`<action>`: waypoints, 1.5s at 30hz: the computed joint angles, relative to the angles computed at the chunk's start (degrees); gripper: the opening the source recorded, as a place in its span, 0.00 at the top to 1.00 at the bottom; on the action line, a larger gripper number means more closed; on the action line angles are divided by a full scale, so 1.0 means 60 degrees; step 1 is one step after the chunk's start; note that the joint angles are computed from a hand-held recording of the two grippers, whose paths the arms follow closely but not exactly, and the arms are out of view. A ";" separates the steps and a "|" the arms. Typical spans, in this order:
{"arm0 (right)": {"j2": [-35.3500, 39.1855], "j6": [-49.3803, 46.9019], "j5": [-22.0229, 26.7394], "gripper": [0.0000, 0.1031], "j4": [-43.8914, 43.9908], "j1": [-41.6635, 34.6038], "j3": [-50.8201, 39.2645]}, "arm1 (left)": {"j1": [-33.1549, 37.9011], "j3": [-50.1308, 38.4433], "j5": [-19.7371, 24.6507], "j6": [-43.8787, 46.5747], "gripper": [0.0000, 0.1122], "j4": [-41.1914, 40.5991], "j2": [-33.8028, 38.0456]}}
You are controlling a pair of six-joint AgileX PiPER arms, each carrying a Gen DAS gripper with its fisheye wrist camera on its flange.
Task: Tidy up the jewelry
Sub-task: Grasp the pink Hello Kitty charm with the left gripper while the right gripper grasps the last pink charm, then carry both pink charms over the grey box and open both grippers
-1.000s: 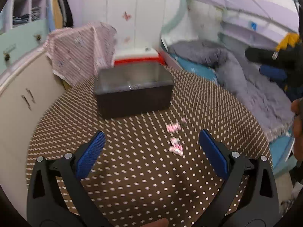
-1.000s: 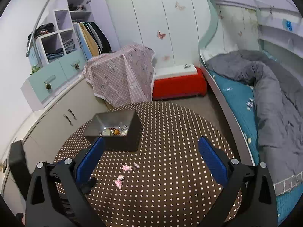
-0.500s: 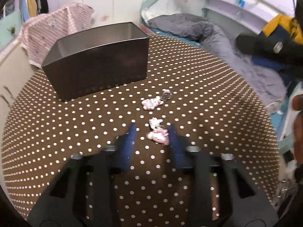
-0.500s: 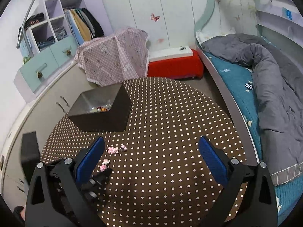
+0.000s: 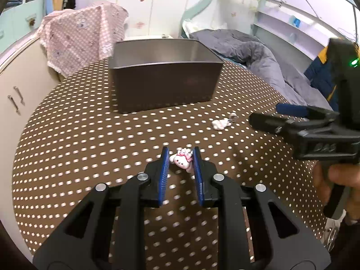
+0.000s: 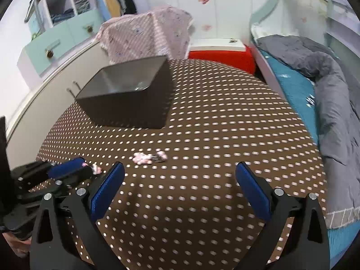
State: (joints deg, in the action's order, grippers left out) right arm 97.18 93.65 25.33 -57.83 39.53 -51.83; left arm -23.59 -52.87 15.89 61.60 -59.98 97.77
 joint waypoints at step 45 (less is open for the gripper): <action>-0.1264 -0.5425 0.1361 0.68 0.1285 0.0191 -0.3737 | 0.1395 -0.3488 0.1337 -0.2182 0.81 0.2165 -0.1217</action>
